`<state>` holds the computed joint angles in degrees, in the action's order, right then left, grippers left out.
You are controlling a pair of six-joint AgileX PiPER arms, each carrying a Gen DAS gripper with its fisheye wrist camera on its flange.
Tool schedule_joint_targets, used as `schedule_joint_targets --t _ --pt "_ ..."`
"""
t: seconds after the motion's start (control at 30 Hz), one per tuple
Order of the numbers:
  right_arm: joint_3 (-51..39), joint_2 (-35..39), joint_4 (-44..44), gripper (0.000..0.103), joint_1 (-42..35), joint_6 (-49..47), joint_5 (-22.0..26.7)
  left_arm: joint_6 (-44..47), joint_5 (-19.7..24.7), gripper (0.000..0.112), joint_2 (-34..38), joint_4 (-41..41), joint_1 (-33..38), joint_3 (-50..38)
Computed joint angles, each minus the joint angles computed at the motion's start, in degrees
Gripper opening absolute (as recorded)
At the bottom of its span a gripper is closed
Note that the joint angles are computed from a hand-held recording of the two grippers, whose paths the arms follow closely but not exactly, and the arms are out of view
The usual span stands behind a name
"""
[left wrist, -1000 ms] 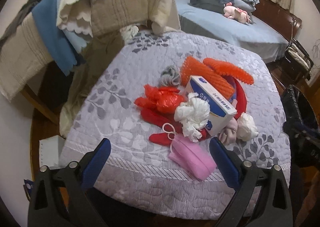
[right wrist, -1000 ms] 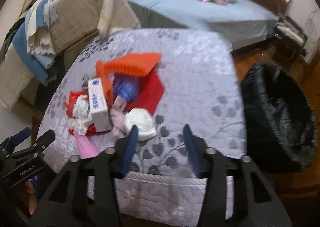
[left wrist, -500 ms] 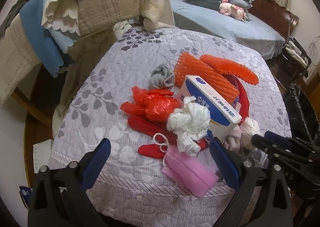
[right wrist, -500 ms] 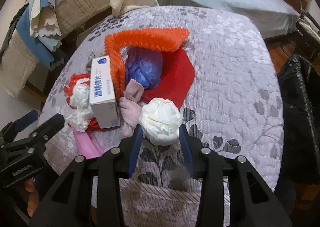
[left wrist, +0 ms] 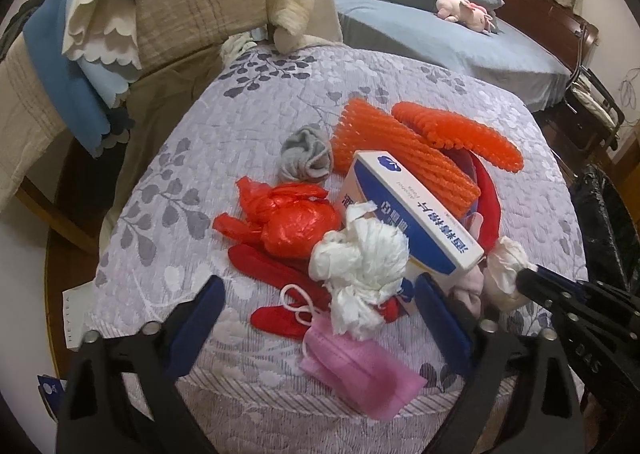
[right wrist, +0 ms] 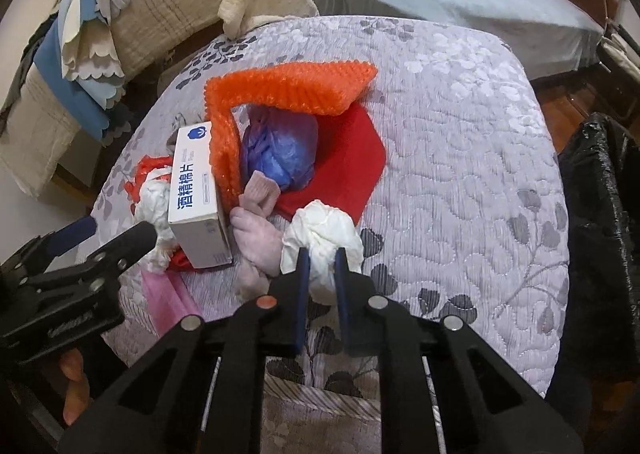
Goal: Collect trash
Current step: 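Grasp a white crumpled tissue with the right tool while the left tool grasps another white tissue, then carry both white tissues over the black trash bin and open both tools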
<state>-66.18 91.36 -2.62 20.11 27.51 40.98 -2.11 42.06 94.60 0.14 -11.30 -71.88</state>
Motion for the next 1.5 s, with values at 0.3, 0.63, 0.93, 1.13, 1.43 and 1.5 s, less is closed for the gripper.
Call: schedule_joint_targets --t 0.3,0.63,0.93,1.13,1.43,1.5 --pt "0.9 -1.1 -0.2 0.012 -0.1 0.0 0.1 0.6 1.6 0.055 2.8 -0.9 -1.4 -2.7" --pt "1.0 -4.1 -1.8 0.012 0.3 1.9 1.5 0.7 5.0 0.016 1.3 -2.3 -1.1 -4.6" --pt "0.2 -8.7 -3.5 0.012 0.6 3.4 4.7 2.4 7.6 0.016 -5.0 -3.8 -0.7 -4.2" --pt "2.4 -13.2 -4.3 0.012 -1.7 3.3 7.3 -1.4 9.1 0.016 -7.7 -0.2 -5.7 -3.9" --pt "7.9 -22.4 -5.4 0.012 -12.7 -1.9 12.0 -8.9 9.8 0.016 -6.6 2.9 -20.2 -7.3" --pt "8.5 -24.1 -3.5 0.012 -18.3 -6.2 12.6 -10.9 9.7 0.016 -5.1 4.0 -23.7 -9.5"
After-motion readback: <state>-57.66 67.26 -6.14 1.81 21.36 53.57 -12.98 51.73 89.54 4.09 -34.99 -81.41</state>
